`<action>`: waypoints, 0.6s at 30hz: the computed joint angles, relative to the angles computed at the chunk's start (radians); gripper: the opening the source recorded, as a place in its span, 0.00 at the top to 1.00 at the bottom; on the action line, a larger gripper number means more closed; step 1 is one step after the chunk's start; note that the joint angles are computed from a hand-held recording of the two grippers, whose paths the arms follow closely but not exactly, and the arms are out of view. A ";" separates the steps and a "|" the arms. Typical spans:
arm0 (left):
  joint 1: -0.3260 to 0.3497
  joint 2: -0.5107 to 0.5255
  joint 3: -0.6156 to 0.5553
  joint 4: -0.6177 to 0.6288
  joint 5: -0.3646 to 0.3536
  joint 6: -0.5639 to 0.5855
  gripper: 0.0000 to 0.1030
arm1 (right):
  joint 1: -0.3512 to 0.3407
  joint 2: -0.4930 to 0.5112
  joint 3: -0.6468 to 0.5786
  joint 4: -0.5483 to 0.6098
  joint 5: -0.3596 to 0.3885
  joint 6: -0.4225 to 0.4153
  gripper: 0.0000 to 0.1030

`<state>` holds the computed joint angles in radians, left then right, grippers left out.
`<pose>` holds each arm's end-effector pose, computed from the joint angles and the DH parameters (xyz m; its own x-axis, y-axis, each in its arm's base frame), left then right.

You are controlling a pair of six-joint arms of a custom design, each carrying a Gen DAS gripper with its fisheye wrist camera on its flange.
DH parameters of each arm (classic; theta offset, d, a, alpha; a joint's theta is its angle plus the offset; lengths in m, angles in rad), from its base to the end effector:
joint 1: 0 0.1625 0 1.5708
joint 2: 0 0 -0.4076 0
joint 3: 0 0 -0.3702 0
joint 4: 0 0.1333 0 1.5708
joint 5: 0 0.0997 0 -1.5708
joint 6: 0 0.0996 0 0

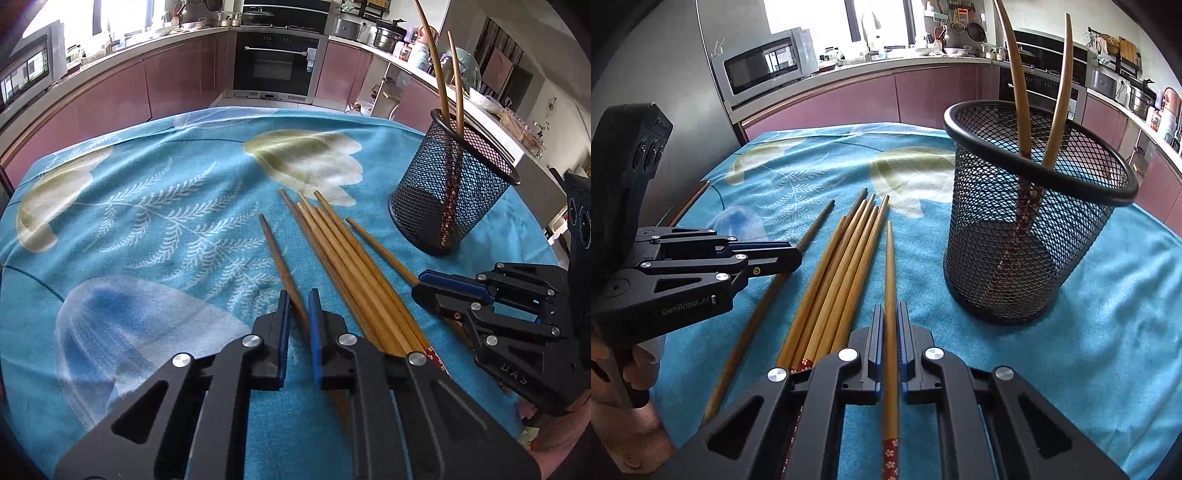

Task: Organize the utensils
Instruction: 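Grasp another chopstick with the right tool while the left tool grasps one too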

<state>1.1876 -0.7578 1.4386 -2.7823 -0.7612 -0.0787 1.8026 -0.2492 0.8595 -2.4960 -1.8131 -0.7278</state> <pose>-0.0729 -0.7302 0.2009 -0.7997 -0.1446 -0.5827 0.2604 0.7910 -0.5537 0.2956 -0.7760 -0.0102 -0.5729 -0.7281 0.3764 -0.8030 0.5907 -0.0795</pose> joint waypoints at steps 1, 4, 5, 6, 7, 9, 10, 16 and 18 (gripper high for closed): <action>-0.001 -0.003 0.006 -0.007 -0.002 -0.002 0.91 | -0.002 -0.005 0.005 0.002 0.003 0.002 0.94; -0.004 -0.018 0.029 -0.025 -0.008 -0.005 0.92 | -0.005 -0.021 0.028 -0.001 0.014 0.006 0.94; -0.006 -0.023 0.039 -0.033 -0.011 -0.005 0.92 | -0.007 -0.027 0.034 -0.003 0.018 0.007 0.94; -0.008 -0.028 0.046 -0.041 -0.012 -0.004 0.92 | -0.008 -0.033 0.042 -0.006 0.024 0.006 0.94; -0.010 -0.033 0.054 -0.048 -0.014 -0.001 0.92 | -0.008 -0.037 0.047 -0.006 0.032 0.008 0.94; -0.014 -0.045 0.070 -0.066 -0.021 0.008 0.92 | -0.011 -0.055 0.068 -0.007 0.052 0.008 0.94; -0.017 -0.052 0.077 -0.073 -0.024 0.010 0.92 | -0.012 -0.065 0.081 -0.012 0.061 0.005 0.94; -0.029 -0.098 0.118 -0.113 -0.092 0.027 0.93 | -0.017 -0.136 0.161 -0.027 0.148 -0.013 0.94; -0.036 -0.110 0.127 -0.129 -0.109 0.040 0.93 | -0.018 -0.154 0.178 -0.034 0.172 -0.014 0.94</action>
<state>1.1518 -0.8677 1.5659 -2.9113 -0.8702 -0.0388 1.7850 -0.4035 1.0377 -2.5297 -1.6413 -0.7420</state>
